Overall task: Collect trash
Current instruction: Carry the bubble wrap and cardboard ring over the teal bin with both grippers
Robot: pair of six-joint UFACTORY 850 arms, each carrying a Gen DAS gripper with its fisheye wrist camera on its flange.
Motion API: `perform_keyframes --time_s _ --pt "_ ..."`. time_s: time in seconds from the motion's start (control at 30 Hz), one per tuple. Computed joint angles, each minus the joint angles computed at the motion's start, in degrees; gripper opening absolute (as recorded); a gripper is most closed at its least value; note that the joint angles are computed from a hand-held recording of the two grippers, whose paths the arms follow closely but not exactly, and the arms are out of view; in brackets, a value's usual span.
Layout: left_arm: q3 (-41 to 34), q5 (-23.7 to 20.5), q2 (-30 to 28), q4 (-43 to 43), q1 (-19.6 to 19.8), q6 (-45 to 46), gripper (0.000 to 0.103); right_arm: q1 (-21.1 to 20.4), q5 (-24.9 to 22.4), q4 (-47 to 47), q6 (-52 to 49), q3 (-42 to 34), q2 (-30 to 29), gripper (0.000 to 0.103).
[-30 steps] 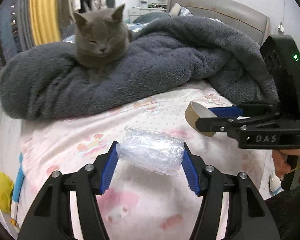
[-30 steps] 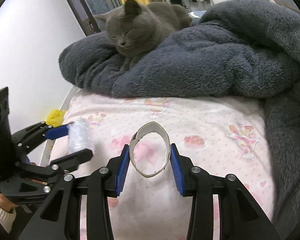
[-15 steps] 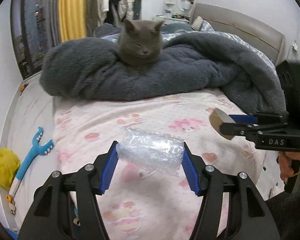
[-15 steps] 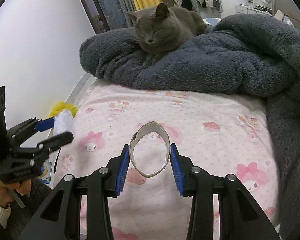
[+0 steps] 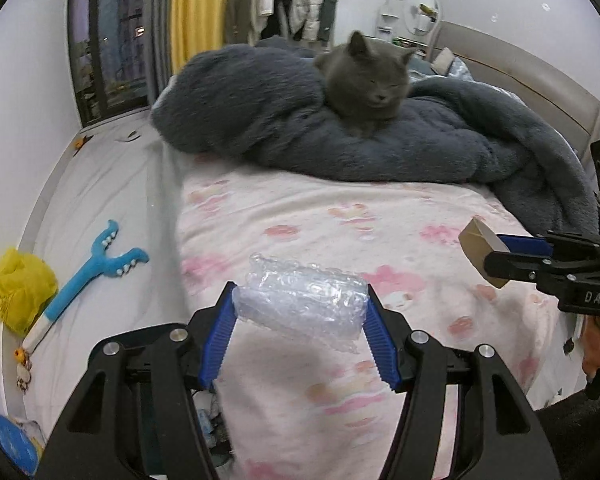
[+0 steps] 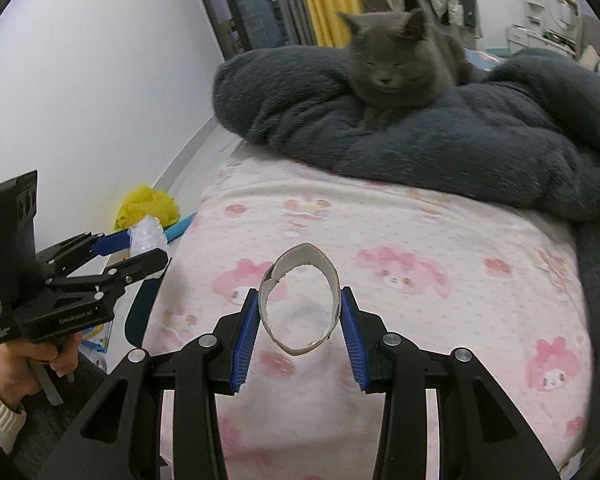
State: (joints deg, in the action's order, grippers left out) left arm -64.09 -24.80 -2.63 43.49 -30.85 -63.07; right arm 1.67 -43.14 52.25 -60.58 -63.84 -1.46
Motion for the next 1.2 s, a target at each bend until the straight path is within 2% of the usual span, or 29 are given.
perform_keyframes --time_s 0.2,0.5,0.9,1.2 --pt "2.8 0.0 2.4 1.3 3.2 -1.5 0.064 3.3 1.0 -0.6 1.5 -1.7 -2.0 0.041" --pt "6.6 -0.2 5.1 -3.5 7.9 3.7 0.063 9.3 1.9 0.3 0.9 -3.7 -3.7 0.041" --pt "12.3 -0.7 7.1 -16.6 16.0 16.9 0.064 17.8 2.7 0.5 1.5 -7.6 -7.5 0.041" --pt "14.8 -1.3 6.7 -27.0 19.9 27.3 0.064 22.0 2.8 0.2 1.8 -10.2 -10.2 0.041"
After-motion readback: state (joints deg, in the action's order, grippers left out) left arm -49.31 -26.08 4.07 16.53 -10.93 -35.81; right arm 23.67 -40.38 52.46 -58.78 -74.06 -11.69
